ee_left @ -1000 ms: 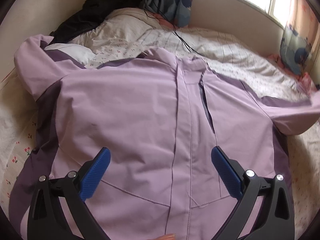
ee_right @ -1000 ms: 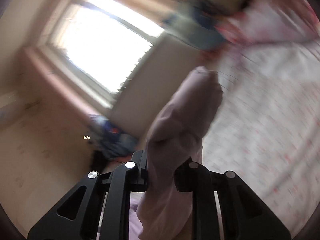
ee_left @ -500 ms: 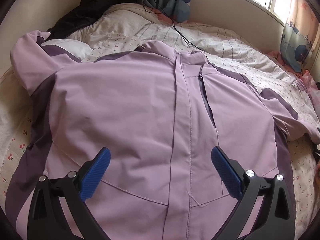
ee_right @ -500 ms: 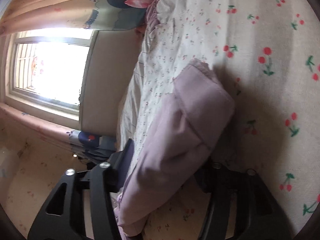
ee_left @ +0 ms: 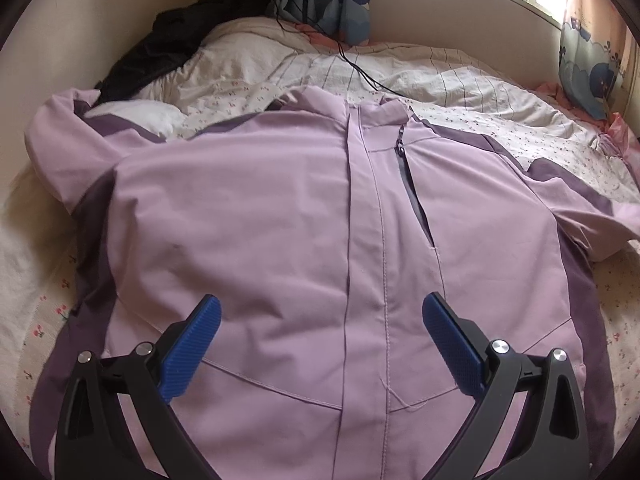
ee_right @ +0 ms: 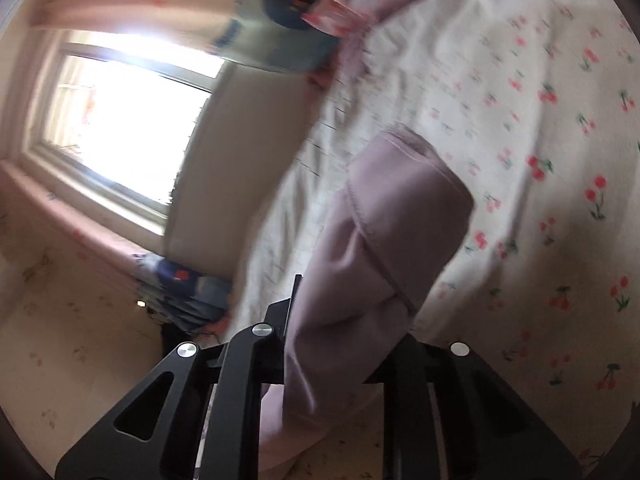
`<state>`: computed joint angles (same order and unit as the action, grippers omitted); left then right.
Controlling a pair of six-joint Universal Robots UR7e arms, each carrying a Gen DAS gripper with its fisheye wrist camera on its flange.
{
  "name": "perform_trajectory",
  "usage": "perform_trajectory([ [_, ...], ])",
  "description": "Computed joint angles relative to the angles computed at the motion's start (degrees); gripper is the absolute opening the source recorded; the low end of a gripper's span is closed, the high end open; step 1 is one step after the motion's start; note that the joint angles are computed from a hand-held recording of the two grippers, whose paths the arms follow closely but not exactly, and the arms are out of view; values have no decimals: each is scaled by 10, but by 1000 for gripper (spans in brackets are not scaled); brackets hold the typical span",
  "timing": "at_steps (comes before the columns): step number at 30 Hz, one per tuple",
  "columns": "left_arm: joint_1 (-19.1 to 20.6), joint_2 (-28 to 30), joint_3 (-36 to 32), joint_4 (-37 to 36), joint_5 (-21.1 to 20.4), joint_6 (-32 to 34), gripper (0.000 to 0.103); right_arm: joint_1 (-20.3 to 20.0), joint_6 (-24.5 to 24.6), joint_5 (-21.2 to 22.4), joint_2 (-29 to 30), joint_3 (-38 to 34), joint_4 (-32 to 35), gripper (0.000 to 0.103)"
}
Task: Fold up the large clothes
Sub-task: 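Lift the sleeve cuff with the right gripper and carry it across the jacket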
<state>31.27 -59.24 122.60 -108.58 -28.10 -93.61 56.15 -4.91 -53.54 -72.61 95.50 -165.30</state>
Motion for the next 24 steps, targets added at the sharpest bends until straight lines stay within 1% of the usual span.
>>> perform_trajectory([
  [1,-1,2,-4,14,2,-7,97,-3,5,-10,1,1,4,17],
  [3,-2,2,-6,18,2,-5,97,-11,25,-37,7,0,10,17],
  [4,-2,1,-5,16,2,-1,97,-17,37,-45,11,1,12,17],
  [5,-3,1,-4,15,2,0,97,-21,42,-42,16,1,12,17],
  [6,-3,1,-4,16,2,-2,97,-25,38,-38,18,4,2,17],
  [8,-4,0,-3,16,2,-3,97,-20,26,-52,18,4,1,17],
  [11,-5,-2,-1,14,3,-5,97,-14,26,-64,16,0,8,17],
  [14,-7,-3,0,17,4,-7,97,-8,30,-66,9,3,1,17],
  [16,-11,-4,-1,25,6,-12,97,3,44,-69,7,2,-12,16],
  [19,-16,-7,-1,32,8,-18,97,18,62,-62,0,1,-28,15],
  [24,-27,-20,8,34,7,-27,97,74,71,-58,-18,5,-58,15],
])
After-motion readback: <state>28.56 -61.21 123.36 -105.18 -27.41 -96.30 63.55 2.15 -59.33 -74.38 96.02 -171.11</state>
